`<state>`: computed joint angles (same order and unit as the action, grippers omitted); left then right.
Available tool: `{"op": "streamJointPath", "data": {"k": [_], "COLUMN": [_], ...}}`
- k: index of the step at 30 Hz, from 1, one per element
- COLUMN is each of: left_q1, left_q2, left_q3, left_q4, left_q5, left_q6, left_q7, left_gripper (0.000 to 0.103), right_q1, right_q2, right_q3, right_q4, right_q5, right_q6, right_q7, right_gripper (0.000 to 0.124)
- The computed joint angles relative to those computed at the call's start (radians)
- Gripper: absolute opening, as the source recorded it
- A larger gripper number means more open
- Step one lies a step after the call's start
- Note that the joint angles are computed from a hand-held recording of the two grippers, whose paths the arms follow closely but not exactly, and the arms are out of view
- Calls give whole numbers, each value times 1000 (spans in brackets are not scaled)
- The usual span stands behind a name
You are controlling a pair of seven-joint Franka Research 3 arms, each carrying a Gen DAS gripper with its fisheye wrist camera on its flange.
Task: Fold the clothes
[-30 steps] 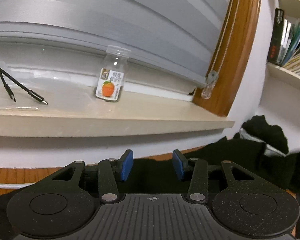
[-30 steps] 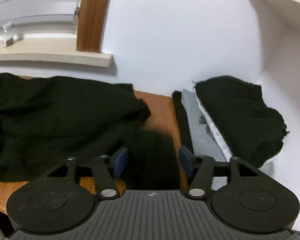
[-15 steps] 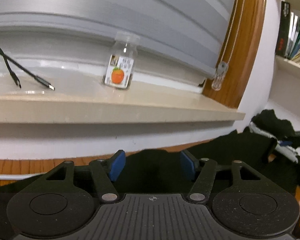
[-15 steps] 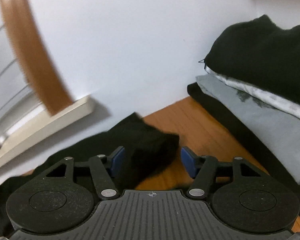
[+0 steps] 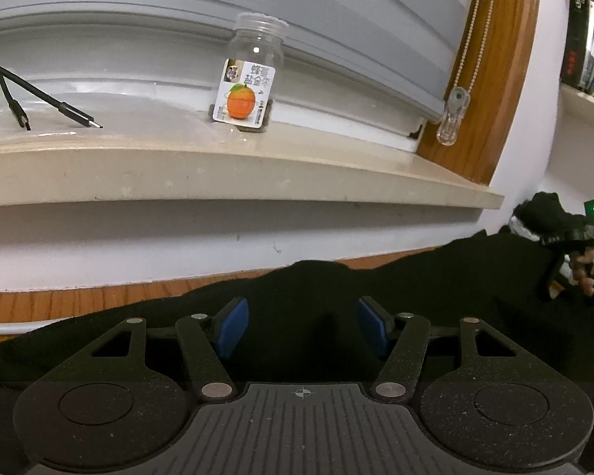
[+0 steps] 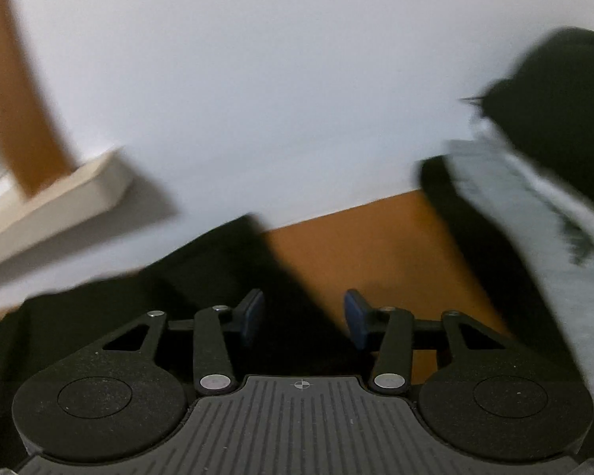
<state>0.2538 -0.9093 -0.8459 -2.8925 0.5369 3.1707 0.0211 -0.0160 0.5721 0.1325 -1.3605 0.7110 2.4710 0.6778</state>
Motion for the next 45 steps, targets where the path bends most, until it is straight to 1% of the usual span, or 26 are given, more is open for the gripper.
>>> {"op": "streamJointPath", "data": {"k": [2,3,6,7,9,12,15,16,17,20,21,22,24,25,26,27,29,30,31,33,34,36,38,40,41,45], "left_q1": [1,1,2,2,2,-1,-1,-1,-1,-2,-3,-3,-3,-5,-6,-7,-10,-11,-12,-13,-13,-13,-12,-10,-8,-3], "left_q2": [-4,-5,3,8,12,9,12,13,13,12,12,13,14,16,17,17,18,18,20,23,25,29,30,30,30,30], "left_q3": [-3,-4,1,2,3,2,0,1,1,3,3,2,2,4,5,5,6,6,7,10,11,11,12,11,10,7], "left_q4": [0,0,0,1,2,2,7,8,8,7,7,9,12,13,13,14,16,18,20,21,22,25,27,27,27,27], "left_q5": [0,0,-1,-1,-1,0,5,6,8,11,12,13,17,19,20,21,24,27,30,34,36,41,45,47,48,51], "left_q6": [-3,-3,3,4,2,-3,-10,-10,-10,-10,-12,-13,-17,-19,-21,-22,-30,-34,-35,-35,-35,-40,-41,-40,-40,-38], "left_q7": [-3,-6,-9,-7,-5,-6,-4,-5,-5,-6,-6,-6,-5,-4,-5,-5,-7,-7,-7,-9,-10,-11,-14,-20,-23,-31], "left_gripper": [67,67,67,68,68,68,68,68,68,68,68,68,68,69,69,69,70,70,71,71,72,72,73,73,73,74], "right_q1": [-11,9,187,216,214,220,186,194,191,225,197,157,103,101,121,158,260,289,300,252,209,187,184,189,231,287], "right_q2": [-42,-67,-107,-109,-85,-32,-35,-39,-53,-123,-147,-166,-160,-139,-105,-83,-72,-74,-90,-147,-180,-240,-281,-307,-311,-299], "right_q3": [27,4,-207,-242,-243,-262,-229,-243,-230,-211,-160,-94,11,30,15,-36,-209,-264,-285,-245,-209,-211,-220,-195,-228,-252], "right_q4": [-64,-95,-140,-144,-117,-58,-61,-64,-87,-204,-234,-252,-209,-156,-98,-66,-94,-109,-132,-193,-233,-317,-387,-454,-475,-501], "right_q5": [19,47,155,169,158,194,211,227,229,285,333,406,688,776,802,771,554,488,490,567,561,559,566,593,610,633], "right_q6": [-5,-21,-59,-60,-49,-44,-68,-86,-61,149,223,313,509,595,658,683,595,553,535,438,369,202,81,103,106,181], "right_q7": [-94,-155,-286,-304,-272,-231,-279,-302,-331,-486,-562,-653,-931,-1005,-1010,-944,-636,-535,-504,-545,-523,-497,-510,-623,-670,-758], "right_gripper": [45,45,45,49,60,59,42,19,4,4,4,4,4,4,6,10,34,36,38,43,52,63,84,86,87,87]}}
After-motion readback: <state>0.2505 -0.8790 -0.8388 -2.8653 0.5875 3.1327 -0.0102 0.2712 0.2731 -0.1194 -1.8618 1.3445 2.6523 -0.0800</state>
